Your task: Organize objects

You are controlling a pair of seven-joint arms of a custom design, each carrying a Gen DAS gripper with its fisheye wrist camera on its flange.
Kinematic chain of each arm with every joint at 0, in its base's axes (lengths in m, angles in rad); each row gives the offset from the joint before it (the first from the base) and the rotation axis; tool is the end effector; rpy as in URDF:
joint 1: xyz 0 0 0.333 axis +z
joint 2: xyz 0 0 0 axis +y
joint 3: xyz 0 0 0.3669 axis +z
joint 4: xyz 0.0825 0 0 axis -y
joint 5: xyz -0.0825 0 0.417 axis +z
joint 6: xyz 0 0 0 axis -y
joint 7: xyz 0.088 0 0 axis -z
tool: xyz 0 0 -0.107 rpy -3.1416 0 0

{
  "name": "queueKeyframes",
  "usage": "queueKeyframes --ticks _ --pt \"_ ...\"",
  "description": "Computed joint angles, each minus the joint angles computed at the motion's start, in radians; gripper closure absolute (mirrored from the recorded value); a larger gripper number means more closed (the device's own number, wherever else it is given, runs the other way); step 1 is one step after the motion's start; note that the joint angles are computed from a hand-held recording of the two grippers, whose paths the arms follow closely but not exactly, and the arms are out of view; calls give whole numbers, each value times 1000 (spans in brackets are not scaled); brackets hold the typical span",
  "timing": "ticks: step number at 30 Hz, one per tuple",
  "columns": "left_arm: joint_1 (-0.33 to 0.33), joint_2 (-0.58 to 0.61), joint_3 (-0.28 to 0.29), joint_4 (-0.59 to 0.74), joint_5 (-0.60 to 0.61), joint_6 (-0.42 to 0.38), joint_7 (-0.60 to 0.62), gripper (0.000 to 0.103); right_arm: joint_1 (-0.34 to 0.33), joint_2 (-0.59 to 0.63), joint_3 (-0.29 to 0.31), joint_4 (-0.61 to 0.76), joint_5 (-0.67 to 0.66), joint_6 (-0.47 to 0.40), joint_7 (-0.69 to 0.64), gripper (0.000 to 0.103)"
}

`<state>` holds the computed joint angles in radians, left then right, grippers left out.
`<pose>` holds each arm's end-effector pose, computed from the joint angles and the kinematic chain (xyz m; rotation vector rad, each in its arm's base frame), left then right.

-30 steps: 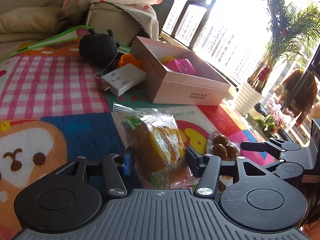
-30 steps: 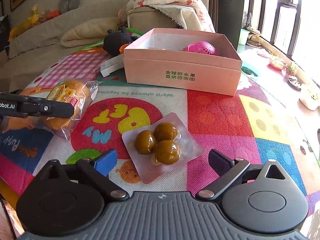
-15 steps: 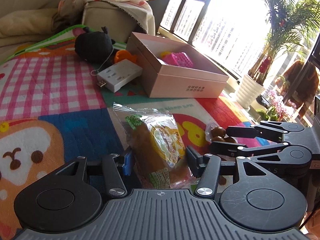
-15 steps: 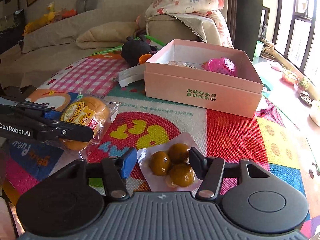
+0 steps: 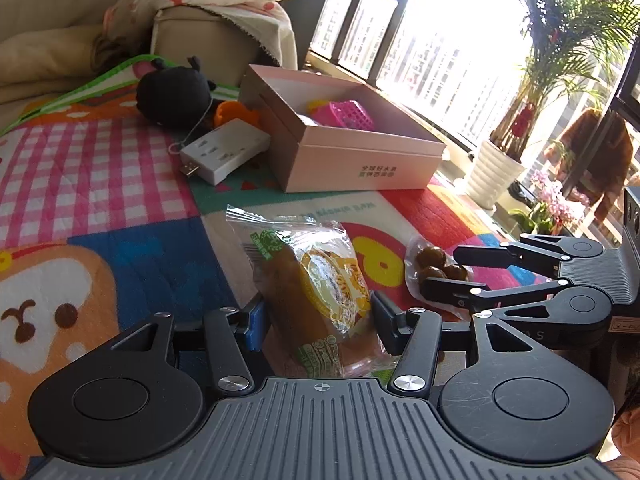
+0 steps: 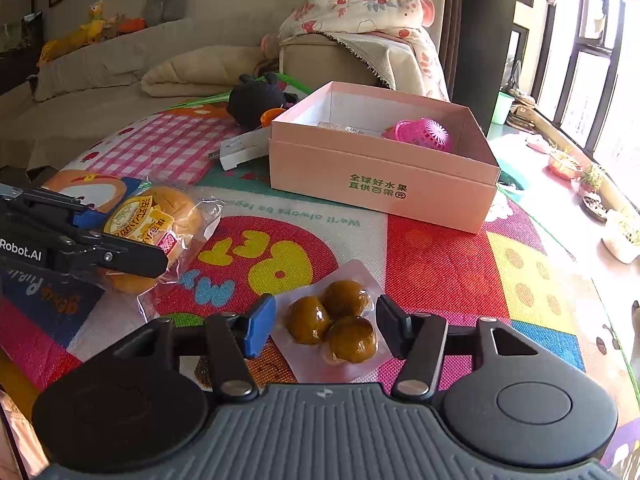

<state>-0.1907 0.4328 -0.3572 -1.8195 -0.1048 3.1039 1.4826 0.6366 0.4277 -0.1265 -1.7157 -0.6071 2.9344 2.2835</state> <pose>0.6559 -0.3441 0.4437 -1.6173 2.0977 -1.2109 0.6323 0.4127 0.4539 -1.9773 1.3440 -0.6575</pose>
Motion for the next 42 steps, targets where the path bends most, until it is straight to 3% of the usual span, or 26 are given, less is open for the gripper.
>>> queueKeyframes --ticks 6,11,14,16,18,20,22,23,25,27,30,32,35,39,42 --pt "1 -1 0 -3 0 -7 0 45 -23 -1 26 -10 63 18 -32 54" --pt "-2 -2 1 -2 3 -11 7 45 37 -29 -39 -34 -2 53 31 55" --pt "14 1 -19 12 -4 11 17 45 46 -46 -49 -40 -30 64 59 88" --pt "17 12 -25 46 1 30 26 45 54 -53 -63 -42 -54 78 90 88" --pt "-9 23 6 88 17 46 18 45 64 -54 -77 -39 -87 76 110 88" --pt "-49 33 51 132 31 57 -9 45 36 -57 -45 -50 -73 79 92 85" --pt "-37 45 28 156 40 70 -7 45 8 -61 -12 -67 -40 74 65 84" --pt "-25 48 11 157 45 75 -1 45 2 -63 -6 -74 -29 71 60 79" --pt "7 52 -35 151 52 73 18 45 -6 -69 0 -98 -10 81 64 53" --pt "25 56 -61 142 47 51 25 45 -5 -72 -5 -119 -1 113 71 48" --pt "31 57 -67 122 30 9 29 45 -70 -60 77 -119 95 133 -35 48" --pt "20 55 -49 112 17 -14 23 45 -70 -39 83 -99 128 122 -80 48" --pt "10 46 -28 94 2 -31 17 45 -6 -6 11 -66 126 125 -79 46" --pt "-6 33 1 75 -7 -35 3 45 5 4 10 -39 148 107 -127 58" --pt "-6 26 5 65 -9 -32 1 45 53 -8 -39 -52 117 124 -121 59"
